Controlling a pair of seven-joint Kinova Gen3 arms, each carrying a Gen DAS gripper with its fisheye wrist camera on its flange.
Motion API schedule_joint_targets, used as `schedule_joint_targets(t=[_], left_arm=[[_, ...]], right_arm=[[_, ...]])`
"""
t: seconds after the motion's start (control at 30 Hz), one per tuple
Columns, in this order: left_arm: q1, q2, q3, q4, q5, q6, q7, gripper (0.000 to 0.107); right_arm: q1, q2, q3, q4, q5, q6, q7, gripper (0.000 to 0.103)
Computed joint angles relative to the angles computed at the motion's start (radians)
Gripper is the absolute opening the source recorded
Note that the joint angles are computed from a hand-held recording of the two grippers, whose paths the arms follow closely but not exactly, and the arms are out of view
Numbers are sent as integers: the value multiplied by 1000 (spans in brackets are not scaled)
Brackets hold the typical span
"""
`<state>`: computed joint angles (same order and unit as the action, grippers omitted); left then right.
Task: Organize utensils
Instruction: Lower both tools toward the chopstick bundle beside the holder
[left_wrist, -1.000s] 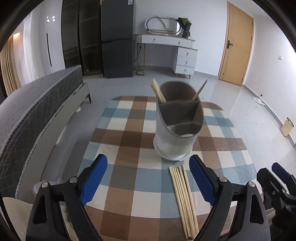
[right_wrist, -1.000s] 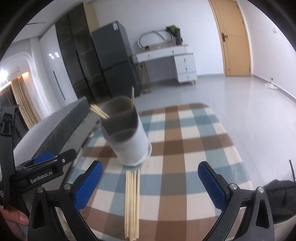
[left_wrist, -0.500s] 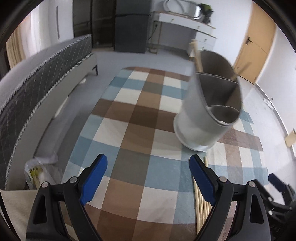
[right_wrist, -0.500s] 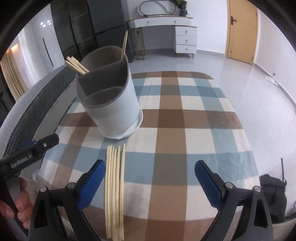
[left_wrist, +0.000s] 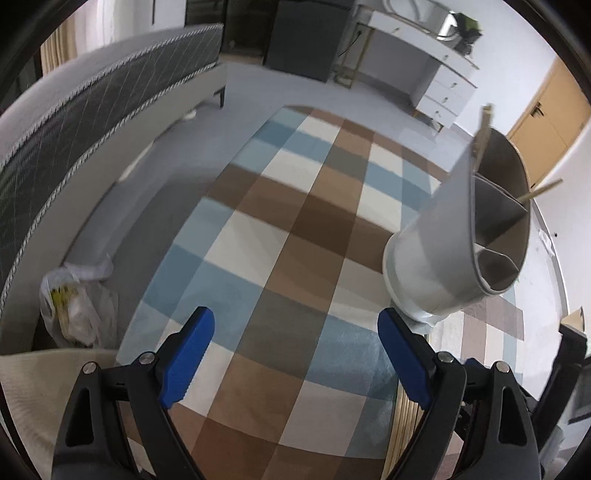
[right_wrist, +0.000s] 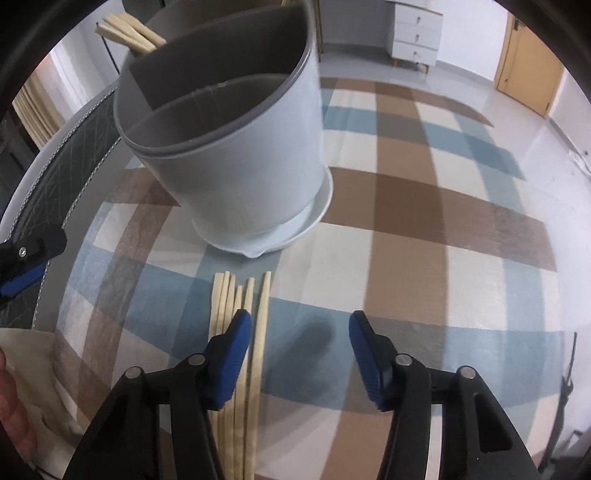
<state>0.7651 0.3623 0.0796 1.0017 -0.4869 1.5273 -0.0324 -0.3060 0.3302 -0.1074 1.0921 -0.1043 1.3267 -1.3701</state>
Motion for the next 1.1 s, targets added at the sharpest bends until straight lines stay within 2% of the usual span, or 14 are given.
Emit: schedule_joint_targets(t=[0.13, 0.2, 0.27, 0.47, 0.7, 0.83, 0.9, 1.1], left_arm=[[-5, -10, -1, 5, 0, 2, 7, 87], [-5, -12, -1, 6, -3, 3, 17, 87], [-13, -16, 1, 11, 3, -4, 19, 87], [-23, -22, 3, 20, 14, -6, 37, 87], [-12, -23, 3, 16, -15, 4, 44, 87], [-31, -38, 3, 40, 1, -3, 64, 87], [-36, -42, 6, 49, 2, -2, 72, 87], [-31, -14, 16, 31, -3, 19, 31, 87]], right_arm=[[-10, 28, 0, -35, 0, 30, -17, 47], [-30, 36, 3, -42, 28, 36, -21, 37], [-40, 44, 2, -48, 41, 48, -15, 34], [-92, 38, 9, -42, 126, 54, -11, 29], [-118, 47, 7, -53, 151, 51, -17, 27], [-119, 27, -5, -8, 129, -12, -18, 19], [-111, 20, -10, 7, 111, -27, -10, 5], [-12, -31, -12, 52, -11, -40, 40, 4]])
